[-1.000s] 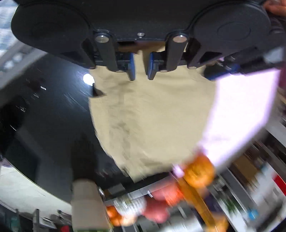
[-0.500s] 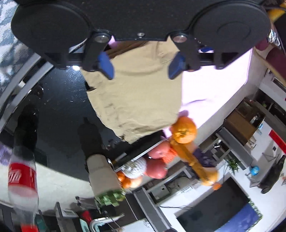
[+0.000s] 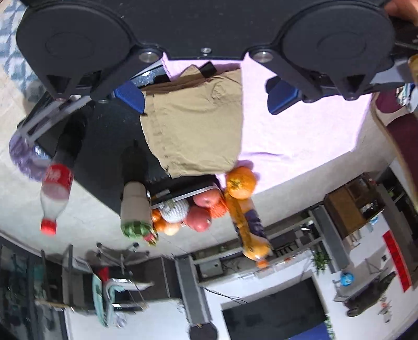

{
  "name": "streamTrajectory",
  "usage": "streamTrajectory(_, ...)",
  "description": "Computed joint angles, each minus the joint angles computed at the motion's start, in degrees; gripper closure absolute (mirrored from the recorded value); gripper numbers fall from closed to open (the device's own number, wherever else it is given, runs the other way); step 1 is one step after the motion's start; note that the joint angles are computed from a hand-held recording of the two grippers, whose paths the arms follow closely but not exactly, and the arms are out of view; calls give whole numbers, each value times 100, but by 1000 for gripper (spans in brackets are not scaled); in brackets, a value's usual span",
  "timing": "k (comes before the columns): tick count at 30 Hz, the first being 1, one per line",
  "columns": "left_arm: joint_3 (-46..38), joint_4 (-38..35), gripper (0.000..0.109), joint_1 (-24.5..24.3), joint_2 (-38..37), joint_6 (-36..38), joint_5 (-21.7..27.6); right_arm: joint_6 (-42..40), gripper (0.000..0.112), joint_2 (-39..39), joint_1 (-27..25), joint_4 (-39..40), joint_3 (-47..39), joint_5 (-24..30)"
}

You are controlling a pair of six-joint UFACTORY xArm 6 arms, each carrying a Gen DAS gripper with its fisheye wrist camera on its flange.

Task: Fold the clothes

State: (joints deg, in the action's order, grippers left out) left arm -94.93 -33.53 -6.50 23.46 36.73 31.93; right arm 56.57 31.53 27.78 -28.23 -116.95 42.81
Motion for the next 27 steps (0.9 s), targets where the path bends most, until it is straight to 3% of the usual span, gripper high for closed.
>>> streamTrajectory(3, 241, -201, 23, -21, -213, 254, -200, -247, 10, 36, 90, -139, -327, 335)
streamTrajectory(11, 423, 579, 24, -15, -67, -319, -253, -758, 10, 776, 228, 16, -1361, 1481)
streamTrajectory(27, 584, 691, 22, -31, -118, -448, -109, -455, 10, 191, 183, -30, -277, 1207)
